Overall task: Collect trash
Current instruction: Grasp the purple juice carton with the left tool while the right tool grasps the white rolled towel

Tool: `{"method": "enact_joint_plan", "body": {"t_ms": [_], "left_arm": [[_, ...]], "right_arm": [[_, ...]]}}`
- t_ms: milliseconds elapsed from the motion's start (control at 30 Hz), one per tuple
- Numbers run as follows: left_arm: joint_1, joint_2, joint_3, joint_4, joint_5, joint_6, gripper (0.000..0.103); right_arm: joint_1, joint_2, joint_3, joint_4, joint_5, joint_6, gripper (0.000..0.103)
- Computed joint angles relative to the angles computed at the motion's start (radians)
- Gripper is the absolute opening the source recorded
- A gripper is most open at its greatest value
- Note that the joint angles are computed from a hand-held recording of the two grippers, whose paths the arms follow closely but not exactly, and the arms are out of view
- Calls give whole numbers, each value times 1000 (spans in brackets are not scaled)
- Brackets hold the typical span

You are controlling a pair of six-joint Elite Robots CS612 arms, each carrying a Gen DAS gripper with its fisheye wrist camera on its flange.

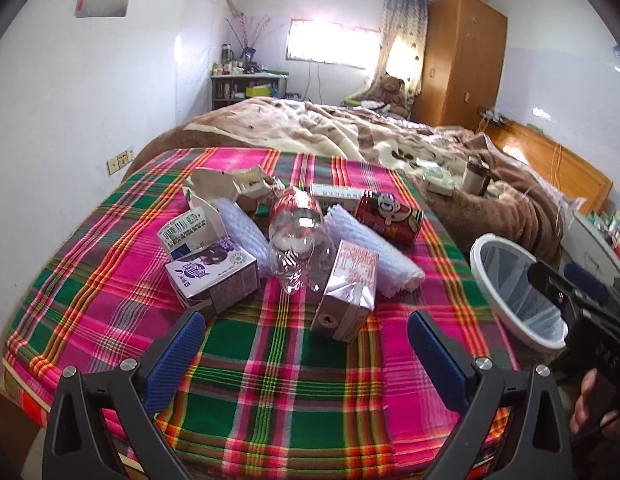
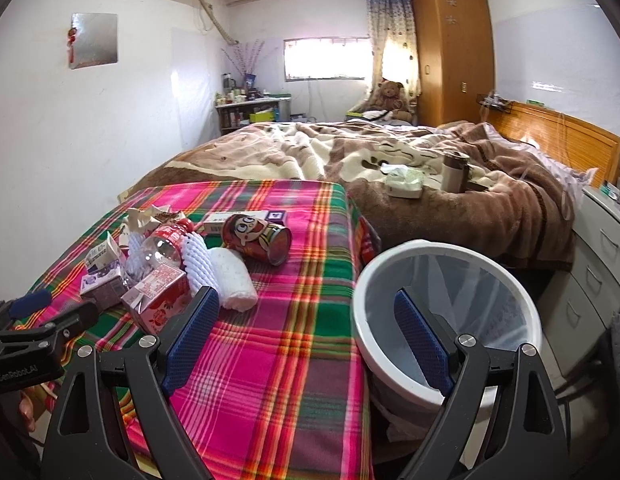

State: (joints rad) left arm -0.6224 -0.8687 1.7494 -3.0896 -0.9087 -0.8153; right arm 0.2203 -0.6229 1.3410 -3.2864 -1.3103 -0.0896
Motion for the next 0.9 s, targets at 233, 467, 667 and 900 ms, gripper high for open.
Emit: {"method": "enact_joint_plan", "body": {"t_ms": [233,467,667,900], "left_arm": [[28,-7,25,25,13,-29,103],[72,-20,52,4,6,-80,103],[111,-18,33,68,-33,-89,103],[145,15,-11,72,-107,-33,103]], "right_arm": [[9,30,-60,75,56,-24,91],[25,58,-122,142,34,-44,91],[23,80,-180,240,77,-67,67],[29,97,-232,360,109,-100,59]]}}
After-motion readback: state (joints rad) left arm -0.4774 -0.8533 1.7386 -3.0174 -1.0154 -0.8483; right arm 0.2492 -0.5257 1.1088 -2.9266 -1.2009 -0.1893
